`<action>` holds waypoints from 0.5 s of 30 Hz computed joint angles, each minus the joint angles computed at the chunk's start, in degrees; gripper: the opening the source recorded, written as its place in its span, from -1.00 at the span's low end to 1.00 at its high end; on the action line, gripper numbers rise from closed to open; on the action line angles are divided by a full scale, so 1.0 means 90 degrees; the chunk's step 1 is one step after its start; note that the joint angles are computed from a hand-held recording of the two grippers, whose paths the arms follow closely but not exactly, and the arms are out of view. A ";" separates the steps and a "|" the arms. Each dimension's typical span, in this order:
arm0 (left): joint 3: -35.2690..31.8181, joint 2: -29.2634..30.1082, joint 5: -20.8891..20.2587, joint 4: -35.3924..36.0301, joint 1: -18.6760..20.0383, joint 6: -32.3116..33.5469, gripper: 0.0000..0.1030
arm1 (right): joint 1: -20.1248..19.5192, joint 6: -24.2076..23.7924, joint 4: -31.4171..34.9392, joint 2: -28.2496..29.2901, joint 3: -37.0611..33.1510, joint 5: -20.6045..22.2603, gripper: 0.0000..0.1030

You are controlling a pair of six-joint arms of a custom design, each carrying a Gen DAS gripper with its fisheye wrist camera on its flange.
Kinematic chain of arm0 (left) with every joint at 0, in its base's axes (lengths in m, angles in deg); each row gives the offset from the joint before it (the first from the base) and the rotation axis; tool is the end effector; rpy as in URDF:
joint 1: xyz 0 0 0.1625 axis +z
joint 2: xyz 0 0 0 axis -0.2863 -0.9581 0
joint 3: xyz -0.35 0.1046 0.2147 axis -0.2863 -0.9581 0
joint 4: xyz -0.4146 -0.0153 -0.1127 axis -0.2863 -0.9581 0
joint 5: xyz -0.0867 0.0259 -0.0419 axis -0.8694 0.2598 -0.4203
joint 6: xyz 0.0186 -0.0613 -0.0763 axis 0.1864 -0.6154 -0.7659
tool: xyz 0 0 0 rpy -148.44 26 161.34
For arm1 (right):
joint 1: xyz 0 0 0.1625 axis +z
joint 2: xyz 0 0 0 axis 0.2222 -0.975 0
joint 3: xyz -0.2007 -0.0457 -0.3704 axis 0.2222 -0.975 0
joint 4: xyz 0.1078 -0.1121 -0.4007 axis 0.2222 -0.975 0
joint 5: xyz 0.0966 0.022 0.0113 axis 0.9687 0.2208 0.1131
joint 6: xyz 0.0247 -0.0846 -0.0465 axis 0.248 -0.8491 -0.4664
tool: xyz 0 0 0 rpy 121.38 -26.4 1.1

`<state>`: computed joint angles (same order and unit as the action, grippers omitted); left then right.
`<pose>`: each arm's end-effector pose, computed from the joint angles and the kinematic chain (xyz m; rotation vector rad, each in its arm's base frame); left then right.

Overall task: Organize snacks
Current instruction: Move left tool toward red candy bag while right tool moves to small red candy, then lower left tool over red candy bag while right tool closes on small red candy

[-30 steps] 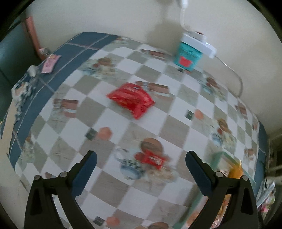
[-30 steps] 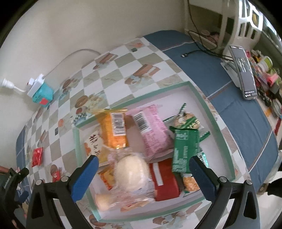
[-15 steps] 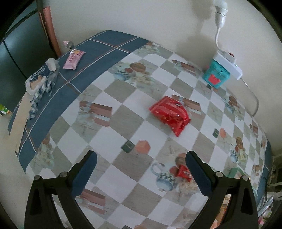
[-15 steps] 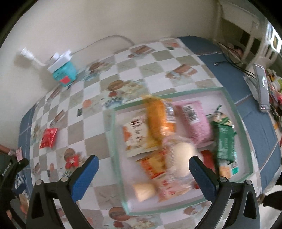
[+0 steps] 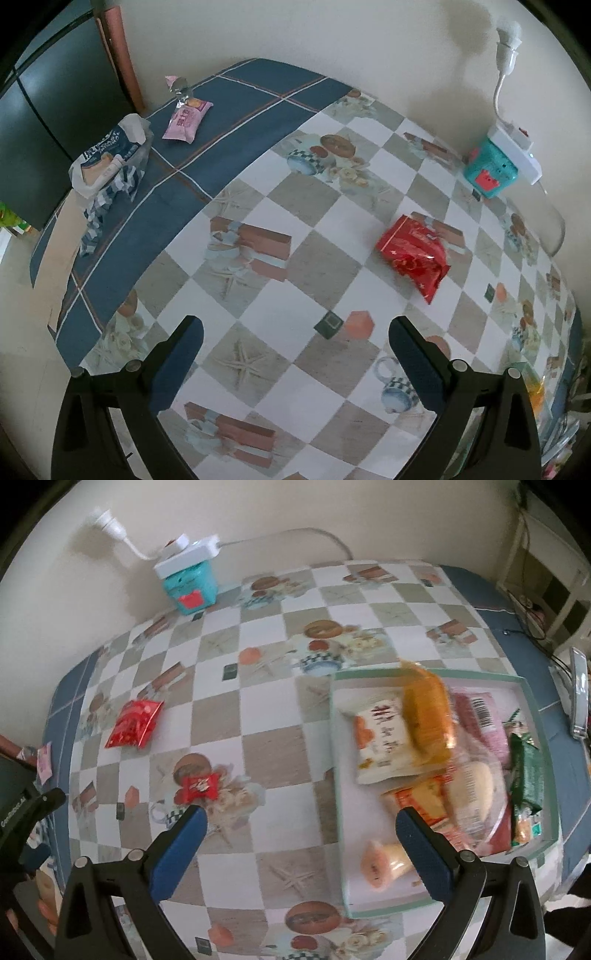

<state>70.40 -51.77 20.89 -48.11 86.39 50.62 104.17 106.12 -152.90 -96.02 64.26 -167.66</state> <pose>0.0278 -0.5409 0.2987 -0.3831 2.2529 -0.6324 0.3176 -0.4970 -0.0446 -0.2262 -2.3283 0.5578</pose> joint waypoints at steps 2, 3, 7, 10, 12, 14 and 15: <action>-0.0017 0.0026 -0.0021 0.0008 0.0061 0.0056 0.95 | 0.0022 0.0008 0.0119 0.0104 -0.0118 -0.0002 1.00; -0.0029 0.0052 -0.0016 0.0019 0.0090 0.0076 0.95 | 0.0033 0.0009 0.0180 0.0168 -0.0190 -0.0007 1.00; -0.0110 0.0205 -0.0017 0.0141 0.0223 0.0114 0.95 | 0.0020 -0.0048 0.0289 0.0358 -0.0378 0.0102 1.00; -0.0167 0.0309 -0.0073 0.0202 0.0330 0.0140 0.95 | -0.0033 -0.0111 0.0382 0.0526 -0.0526 0.0202 1.00; -0.0213 0.0380 -0.0082 0.0239 0.0387 0.0144 0.95 | -0.0092 -0.0117 0.0450 0.0638 -0.0623 0.0292 1.00; -0.0247 0.0436 -0.0069 0.0260 0.0426 0.0154 0.95 | -0.0138 -0.0181 0.0454 0.0755 -0.0716 0.0339 1.00; -0.0269 0.0472 -0.0057 0.0277 0.0454 0.0156 0.95 | -0.0156 -0.0224 0.0460 0.0811 -0.0767 0.0350 1.00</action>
<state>67.97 -47.52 20.38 -45.62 90.47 52.03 102.77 104.11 -148.76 -88.72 57.36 -164.51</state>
